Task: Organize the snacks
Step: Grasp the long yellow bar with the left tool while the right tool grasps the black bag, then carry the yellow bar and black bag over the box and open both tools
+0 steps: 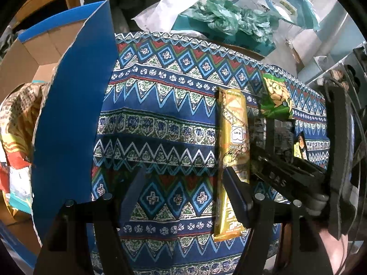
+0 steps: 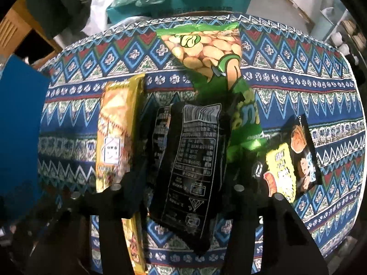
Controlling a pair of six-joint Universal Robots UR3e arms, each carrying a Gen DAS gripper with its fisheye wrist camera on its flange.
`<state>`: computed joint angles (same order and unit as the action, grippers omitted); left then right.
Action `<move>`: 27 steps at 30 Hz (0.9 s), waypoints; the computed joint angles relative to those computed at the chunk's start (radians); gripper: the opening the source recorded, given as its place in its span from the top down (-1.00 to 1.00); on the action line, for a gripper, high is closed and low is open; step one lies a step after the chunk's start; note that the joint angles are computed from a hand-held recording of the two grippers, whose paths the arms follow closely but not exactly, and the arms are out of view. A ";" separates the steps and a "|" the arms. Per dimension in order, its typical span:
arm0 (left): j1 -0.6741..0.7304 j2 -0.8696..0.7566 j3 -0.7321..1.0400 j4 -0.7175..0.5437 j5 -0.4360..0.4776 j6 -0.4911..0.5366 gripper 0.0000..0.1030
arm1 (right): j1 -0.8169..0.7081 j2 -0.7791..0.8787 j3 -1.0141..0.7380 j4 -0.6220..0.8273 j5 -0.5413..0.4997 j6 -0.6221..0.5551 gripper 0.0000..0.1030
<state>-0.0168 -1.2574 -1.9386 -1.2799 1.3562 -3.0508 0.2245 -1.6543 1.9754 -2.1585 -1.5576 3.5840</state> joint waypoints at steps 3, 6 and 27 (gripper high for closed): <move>0.005 0.000 -0.003 -0.007 -0.003 -0.005 -0.39 | -0.011 -0.054 0.039 0.014 0.021 -0.009 0.23; -0.004 -0.002 0.000 -0.008 0.000 -0.012 -0.40 | -0.029 -0.128 0.088 0.044 0.049 -0.020 0.32; -0.213 -0.258 0.100 0.097 0.047 -0.207 -0.59 | -0.254 -0.567 0.352 0.169 0.224 -0.193 0.49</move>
